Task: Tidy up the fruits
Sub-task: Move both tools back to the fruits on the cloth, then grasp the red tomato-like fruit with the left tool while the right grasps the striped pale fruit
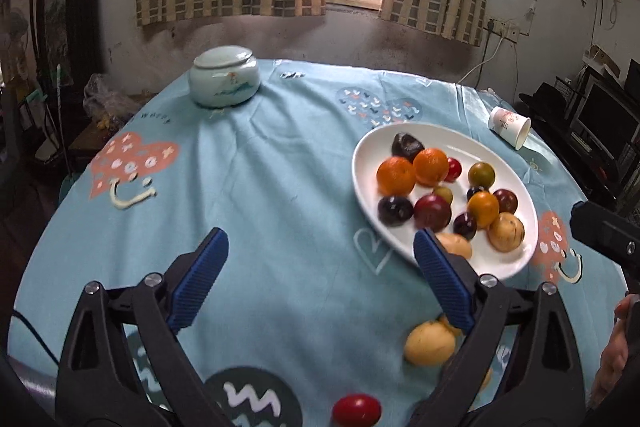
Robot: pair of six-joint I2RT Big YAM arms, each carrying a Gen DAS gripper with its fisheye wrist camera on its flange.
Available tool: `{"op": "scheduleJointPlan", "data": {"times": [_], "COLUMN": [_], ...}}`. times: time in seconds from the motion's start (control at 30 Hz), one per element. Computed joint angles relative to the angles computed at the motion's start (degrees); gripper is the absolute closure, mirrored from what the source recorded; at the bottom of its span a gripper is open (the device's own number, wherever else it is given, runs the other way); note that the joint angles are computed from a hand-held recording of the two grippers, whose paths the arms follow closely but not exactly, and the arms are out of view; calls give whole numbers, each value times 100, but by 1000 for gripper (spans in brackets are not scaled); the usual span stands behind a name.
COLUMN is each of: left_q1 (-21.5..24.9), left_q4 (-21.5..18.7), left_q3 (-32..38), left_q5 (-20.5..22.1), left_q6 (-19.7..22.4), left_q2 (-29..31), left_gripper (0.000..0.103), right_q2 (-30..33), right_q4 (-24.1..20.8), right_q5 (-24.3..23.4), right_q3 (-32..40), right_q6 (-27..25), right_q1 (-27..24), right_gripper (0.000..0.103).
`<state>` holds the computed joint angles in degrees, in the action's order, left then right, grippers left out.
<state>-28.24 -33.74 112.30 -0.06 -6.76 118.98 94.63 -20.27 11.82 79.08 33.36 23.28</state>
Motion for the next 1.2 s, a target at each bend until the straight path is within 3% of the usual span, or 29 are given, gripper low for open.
{"op": "scheduleJointPlan", "data": {"times": [0.07,0.2,0.4,0.63,0.87,1.03,1.2], "left_q1": [60,34,-12,-162,-215,-167,-189], "left_q4": [310,425,639,853,672,491,362], "left_q3": [-707,-1369,-1905,-2102,-2009,-1894,-1838], "left_q5": [164,-99,-178,-236,-74,355,479], "left_q6": [125,447,737,1100,1237,1196,1272], "left_q2": [-327,-589,-814,-890,-792,-711,-656], "left_gripper": [8,8,8,9,32,60,67], "right_q2": [-218,-335,-500,-484,-380,-320,-313], "right_q4": [392,124,371,346,84,-89,-114], "right_q5": [272,389,583,137,-271,-346,-423], "right_q3": [-568,-933,-1163,-1202,-1063,-989,-1004], "right_q6": [219,578,681,886,962,1005,1092], "right_q1": [139,246,233,86,63,65,42], "right_gripper": [3,2,2,2,2,2,2]}}
